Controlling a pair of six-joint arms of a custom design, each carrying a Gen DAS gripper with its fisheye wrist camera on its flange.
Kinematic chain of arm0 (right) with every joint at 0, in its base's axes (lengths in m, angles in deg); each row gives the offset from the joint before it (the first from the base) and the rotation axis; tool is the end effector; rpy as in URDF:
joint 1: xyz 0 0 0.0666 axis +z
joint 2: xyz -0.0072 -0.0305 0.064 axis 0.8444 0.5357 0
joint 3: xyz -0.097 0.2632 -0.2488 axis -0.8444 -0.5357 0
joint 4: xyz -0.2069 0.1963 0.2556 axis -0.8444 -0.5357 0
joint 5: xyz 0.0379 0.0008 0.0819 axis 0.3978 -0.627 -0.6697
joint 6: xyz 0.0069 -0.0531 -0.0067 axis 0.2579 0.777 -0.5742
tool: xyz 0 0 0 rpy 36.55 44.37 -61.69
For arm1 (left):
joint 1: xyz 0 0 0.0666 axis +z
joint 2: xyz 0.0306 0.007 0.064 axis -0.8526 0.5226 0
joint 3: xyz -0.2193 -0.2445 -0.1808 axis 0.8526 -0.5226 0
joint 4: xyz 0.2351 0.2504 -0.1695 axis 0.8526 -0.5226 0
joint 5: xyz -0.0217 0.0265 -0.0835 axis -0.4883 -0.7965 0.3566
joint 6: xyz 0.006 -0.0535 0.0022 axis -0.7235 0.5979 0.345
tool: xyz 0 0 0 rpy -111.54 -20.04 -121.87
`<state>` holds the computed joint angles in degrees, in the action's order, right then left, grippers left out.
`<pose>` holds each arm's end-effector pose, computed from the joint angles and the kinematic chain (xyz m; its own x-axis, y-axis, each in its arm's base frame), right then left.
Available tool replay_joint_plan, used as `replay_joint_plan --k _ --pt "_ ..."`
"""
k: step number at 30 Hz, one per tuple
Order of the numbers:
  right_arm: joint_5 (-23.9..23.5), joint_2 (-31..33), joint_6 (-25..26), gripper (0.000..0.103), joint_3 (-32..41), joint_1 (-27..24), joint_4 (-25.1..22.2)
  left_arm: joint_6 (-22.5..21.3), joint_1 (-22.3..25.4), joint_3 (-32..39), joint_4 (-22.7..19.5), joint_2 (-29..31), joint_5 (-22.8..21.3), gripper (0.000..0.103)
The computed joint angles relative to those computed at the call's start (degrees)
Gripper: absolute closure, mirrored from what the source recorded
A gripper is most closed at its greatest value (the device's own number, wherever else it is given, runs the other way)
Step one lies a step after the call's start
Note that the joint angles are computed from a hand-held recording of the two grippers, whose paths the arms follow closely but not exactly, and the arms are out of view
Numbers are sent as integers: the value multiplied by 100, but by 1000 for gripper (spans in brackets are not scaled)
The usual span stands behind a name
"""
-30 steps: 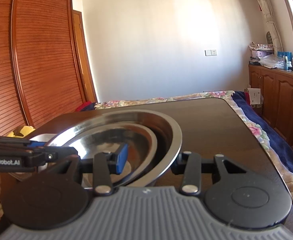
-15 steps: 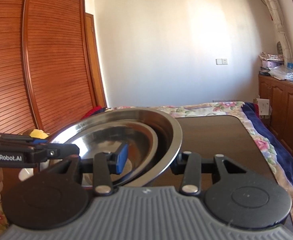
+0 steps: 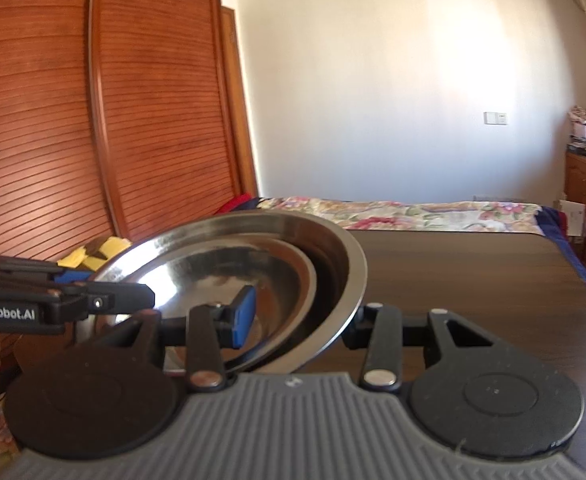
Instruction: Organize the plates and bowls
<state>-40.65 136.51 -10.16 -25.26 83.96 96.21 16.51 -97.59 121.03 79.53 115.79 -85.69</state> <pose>0.4449 0.2207 0.3102 -0.3209 -0.0349 -0.9465 -0.4302 0.8957 0.1129 0.3533 -0.2741 0.3144 -0.4350 0.0229 -0.9001 0.2877 0.9508 -0.1148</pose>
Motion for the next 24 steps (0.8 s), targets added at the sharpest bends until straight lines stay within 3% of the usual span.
replay_joint_plan --k 24 --pt "-181 408 64 58 528 294 -757 278 274 -252 -139 -47 -122 62"
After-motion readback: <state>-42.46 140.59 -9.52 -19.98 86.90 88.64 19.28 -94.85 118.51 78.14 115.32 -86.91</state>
